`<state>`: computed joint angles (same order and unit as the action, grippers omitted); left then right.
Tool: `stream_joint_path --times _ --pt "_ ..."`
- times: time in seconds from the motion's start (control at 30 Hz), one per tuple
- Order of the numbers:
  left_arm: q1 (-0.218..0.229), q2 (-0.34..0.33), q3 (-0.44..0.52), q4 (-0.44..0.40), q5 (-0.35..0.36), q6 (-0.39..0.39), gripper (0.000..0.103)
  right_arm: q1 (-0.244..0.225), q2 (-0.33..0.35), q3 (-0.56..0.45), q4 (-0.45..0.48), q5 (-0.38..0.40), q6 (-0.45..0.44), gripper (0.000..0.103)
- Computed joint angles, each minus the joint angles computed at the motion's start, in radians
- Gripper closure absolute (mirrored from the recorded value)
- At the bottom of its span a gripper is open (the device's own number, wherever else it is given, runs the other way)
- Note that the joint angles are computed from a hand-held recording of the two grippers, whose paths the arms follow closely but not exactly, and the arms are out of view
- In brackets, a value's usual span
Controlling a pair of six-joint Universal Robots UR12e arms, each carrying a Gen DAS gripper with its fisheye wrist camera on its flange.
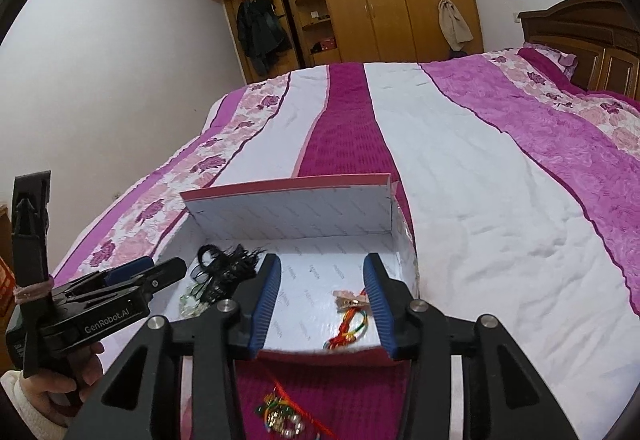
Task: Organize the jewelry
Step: 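Lower the clip and hairpin into the box and open both tools, then withdraw both tools from the box toward the gold pearl brooch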
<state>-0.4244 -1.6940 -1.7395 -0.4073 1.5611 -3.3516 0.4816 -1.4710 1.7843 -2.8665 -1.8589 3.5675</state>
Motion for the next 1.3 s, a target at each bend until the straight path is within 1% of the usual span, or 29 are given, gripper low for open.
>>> stream_joint_path --times 0.33,0.47,0.67,0.93,1.1,1.17,1.23,1.3 --pt "-0.004 0.039 -0.032 -0.064 -0.048 -0.003 0.049 0.015 -0.053 0.039 0.059 0.022 0.035 0.057" --pt "-0.006 0.046 -0.042 -0.088 -0.066 -0.011 0.050 0.010 -0.072 0.062 0.093 0.052 0.066 0.057" --pt "-0.012 0.048 -0.052 -0.119 -0.067 -0.009 0.050 0.007 -0.086 0.092 0.148 0.079 0.103 0.057" --pt "-0.029 0.044 -0.057 -0.157 -0.060 0.020 0.051 -0.001 -0.093 0.116 0.176 0.124 0.119 0.057" --pt "-0.045 0.034 -0.052 -0.174 -0.037 0.051 0.051 -0.004 -0.089 0.121 0.191 0.156 0.119 0.061" --pt "-0.050 0.029 -0.050 -0.177 -0.027 0.062 0.054 -0.006 -0.086 0.121 0.195 0.167 0.119 0.063" --pt "-0.052 0.025 -0.047 -0.182 -0.026 0.068 0.059 -0.007 -0.084 0.123 0.198 0.179 0.117 0.064" --pt "-0.054 0.020 -0.045 -0.191 -0.028 0.075 0.067 -0.009 -0.081 0.124 0.199 0.190 0.115 0.066"
